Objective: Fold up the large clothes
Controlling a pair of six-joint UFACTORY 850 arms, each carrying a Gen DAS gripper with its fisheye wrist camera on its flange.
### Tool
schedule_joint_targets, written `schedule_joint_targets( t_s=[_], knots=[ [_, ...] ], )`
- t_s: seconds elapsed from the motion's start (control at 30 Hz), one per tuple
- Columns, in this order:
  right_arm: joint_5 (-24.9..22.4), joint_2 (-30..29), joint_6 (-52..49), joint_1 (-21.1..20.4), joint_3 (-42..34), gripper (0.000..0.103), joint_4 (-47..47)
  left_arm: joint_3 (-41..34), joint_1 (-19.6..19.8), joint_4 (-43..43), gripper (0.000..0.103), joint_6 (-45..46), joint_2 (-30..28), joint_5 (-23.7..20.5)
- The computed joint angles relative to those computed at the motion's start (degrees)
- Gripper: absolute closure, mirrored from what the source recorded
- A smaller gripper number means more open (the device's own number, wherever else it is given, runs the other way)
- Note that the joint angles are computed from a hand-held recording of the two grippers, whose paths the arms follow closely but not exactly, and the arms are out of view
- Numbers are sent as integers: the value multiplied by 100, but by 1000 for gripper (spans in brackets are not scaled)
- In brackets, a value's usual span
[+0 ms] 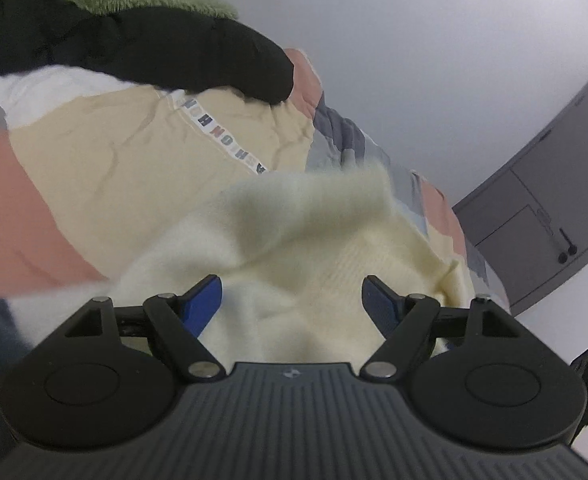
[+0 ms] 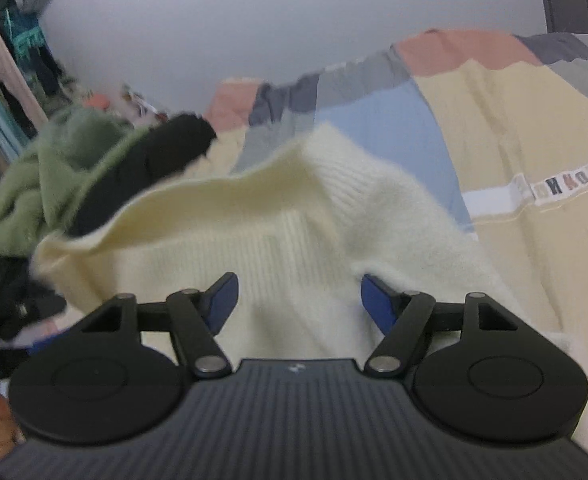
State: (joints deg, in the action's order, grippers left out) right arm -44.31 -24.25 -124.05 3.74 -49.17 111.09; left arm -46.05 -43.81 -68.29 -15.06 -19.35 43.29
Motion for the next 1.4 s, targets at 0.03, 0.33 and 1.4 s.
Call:
schedule_joint_targets(
  t_s=[0.03,0.33,1.4],
  knots=[
    [-100,25,1,-52,33,33,-15,8,-74,-204,23,234,34,37],
    [-458,424,-377,-489,377,34,-91,152,-1192,-1979,23,1931,366,562],
    [1408,386,-3458,-375,556,89,2704,-116,-2009,-2810,23,2450,104,1053]
  ],
)
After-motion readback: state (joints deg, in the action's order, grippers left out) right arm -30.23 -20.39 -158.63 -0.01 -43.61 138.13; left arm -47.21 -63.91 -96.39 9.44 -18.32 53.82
